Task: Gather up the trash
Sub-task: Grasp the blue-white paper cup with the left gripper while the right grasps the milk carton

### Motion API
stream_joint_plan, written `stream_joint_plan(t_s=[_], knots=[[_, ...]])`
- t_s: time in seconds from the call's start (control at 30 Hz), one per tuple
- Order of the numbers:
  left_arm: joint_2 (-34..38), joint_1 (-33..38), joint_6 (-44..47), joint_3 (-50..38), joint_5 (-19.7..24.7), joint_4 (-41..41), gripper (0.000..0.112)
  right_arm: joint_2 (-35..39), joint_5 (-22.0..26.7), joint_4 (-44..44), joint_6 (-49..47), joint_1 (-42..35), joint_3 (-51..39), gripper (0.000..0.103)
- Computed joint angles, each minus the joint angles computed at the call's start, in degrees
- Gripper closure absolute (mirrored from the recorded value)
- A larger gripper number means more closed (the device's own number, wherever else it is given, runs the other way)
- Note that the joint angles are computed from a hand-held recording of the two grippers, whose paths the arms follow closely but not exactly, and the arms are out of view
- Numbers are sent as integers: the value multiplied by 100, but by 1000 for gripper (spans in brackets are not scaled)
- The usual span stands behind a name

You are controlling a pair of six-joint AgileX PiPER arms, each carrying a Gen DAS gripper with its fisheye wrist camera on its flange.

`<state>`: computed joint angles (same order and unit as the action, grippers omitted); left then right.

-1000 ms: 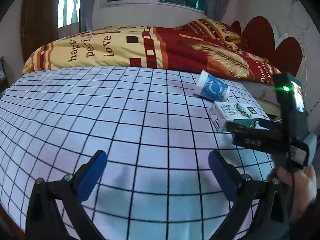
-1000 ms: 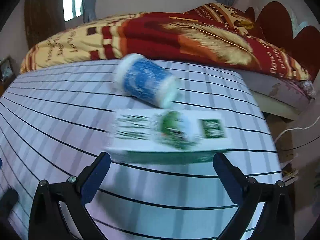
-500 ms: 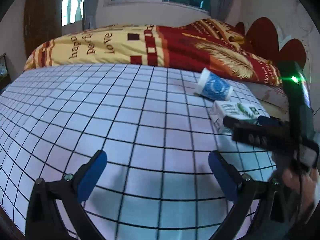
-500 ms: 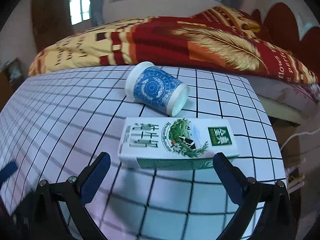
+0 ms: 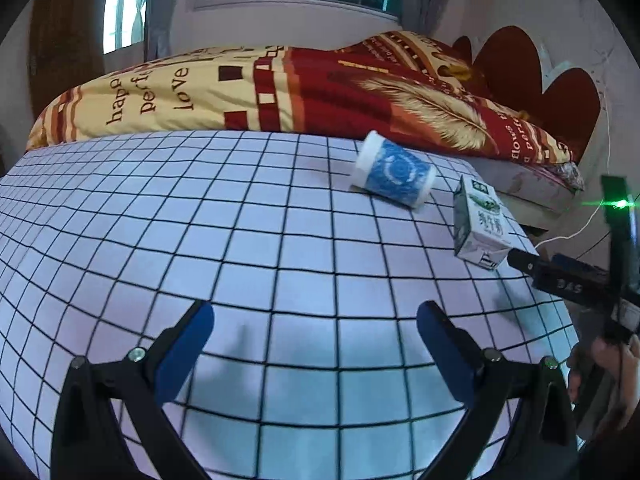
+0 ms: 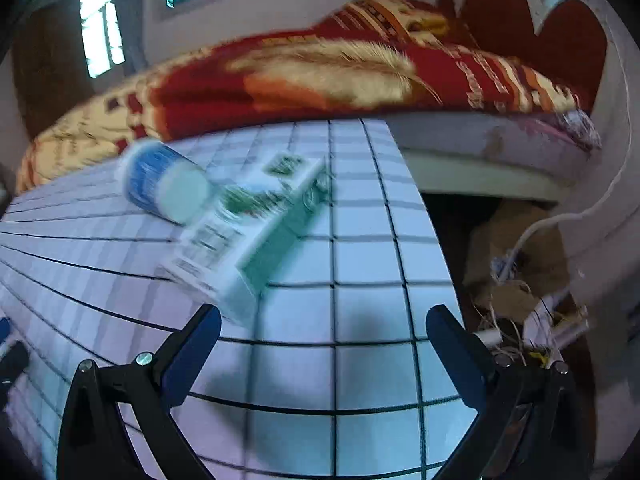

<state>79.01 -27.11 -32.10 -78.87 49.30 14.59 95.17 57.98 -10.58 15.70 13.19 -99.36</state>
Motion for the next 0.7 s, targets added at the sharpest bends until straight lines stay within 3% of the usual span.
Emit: stream_joint_plan(t_s=[0.1, 0.3, 0.37, 0.57, 0.6, 0.67, 0.7], knots=[[71, -50, -133, -64, 12, 128, 11, 397, 192, 570, -327, 115, -604, 0], [385, 119, 135, -353, 138, 32, 11, 1742, 1050, 394, -367, 446, -2408, 0], [556, 154, 256, -520, 150, -60, 11, 1778, 1109, 279, -449, 361, -2425, 0], [1250, -33, 273, -1299, 99, 23, 11, 1536, 678, 667, -1046, -383, -1873, 1], [1393, -41, 351, -1478, 108, -10, 11, 1544, 669, 649, -1098, -415, -1875, 3], [1774, -77, 519, -1963, 193, -27, 11, 1701, 745, 978, -1418, -578, -2109, 43], [1999, -89, 683, -2268, 276, -71, 11, 1755, 756, 886, -1475, -594, -2203, 45]])
